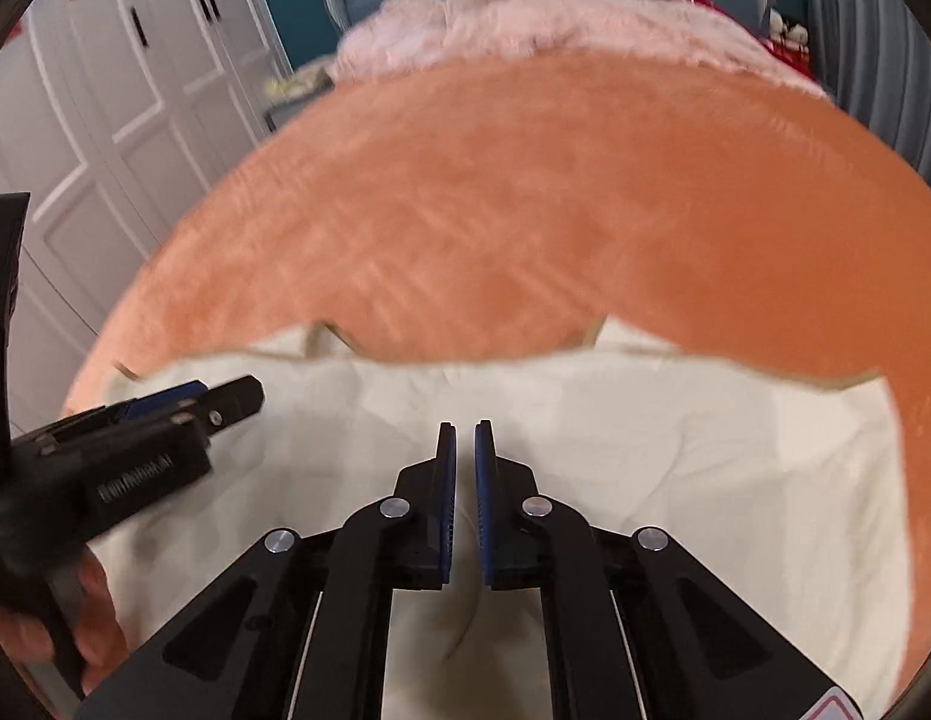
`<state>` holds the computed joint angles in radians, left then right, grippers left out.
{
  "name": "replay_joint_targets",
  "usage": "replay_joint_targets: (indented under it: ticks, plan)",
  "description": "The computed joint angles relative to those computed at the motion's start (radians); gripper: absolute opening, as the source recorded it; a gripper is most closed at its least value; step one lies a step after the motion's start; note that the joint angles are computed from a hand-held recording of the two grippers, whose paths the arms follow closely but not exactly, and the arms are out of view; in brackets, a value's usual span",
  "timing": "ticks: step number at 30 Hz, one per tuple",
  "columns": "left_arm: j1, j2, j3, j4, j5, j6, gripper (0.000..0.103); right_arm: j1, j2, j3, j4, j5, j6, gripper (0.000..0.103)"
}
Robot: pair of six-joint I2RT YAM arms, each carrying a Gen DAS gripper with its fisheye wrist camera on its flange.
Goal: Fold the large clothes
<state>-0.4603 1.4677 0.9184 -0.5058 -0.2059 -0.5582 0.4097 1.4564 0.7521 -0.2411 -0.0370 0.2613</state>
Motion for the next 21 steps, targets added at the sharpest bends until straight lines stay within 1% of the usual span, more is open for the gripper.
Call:
replay_joint_targets:
  ticks: [1,3,5,9,13,21]
  plan:
    - [-0.004,0.032,-0.009,0.027,-0.009,-0.004,0.044,-0.006,0.028,-0.006,0.018,-0.007,0.006,0.005]
    - [-0.005,0.059,-0.028,0.068,-0.019,0.0,0.044,-0.034,0.064,-0.032,0.067,-0.038,0.018,0.001]
    - [-0.001,0.093,-0.033,0.103,-0.029,-0.001,0.044,-0.05,0.096,-0.053,0.121,-0.061,0.03,0.001]
    - [-0.04,0.142,-0.04,0.145,-0.105,-0.002,0.045,-0.039,0.157,-0.059,0.189,-0.048,0.041,0.001]
    - [-0.057,0.18,-0.04,0.188,-0.146,-0.003,0.047,-0.048,0.181,-0.057,0.217,-0.065,0.043,0.0]
    - [-0.064,0.208,-0.041,0.224,-0.177,0.01,0.05,-0.044,0.213,-0.069,0.279,-0.062,0.048,0.0]
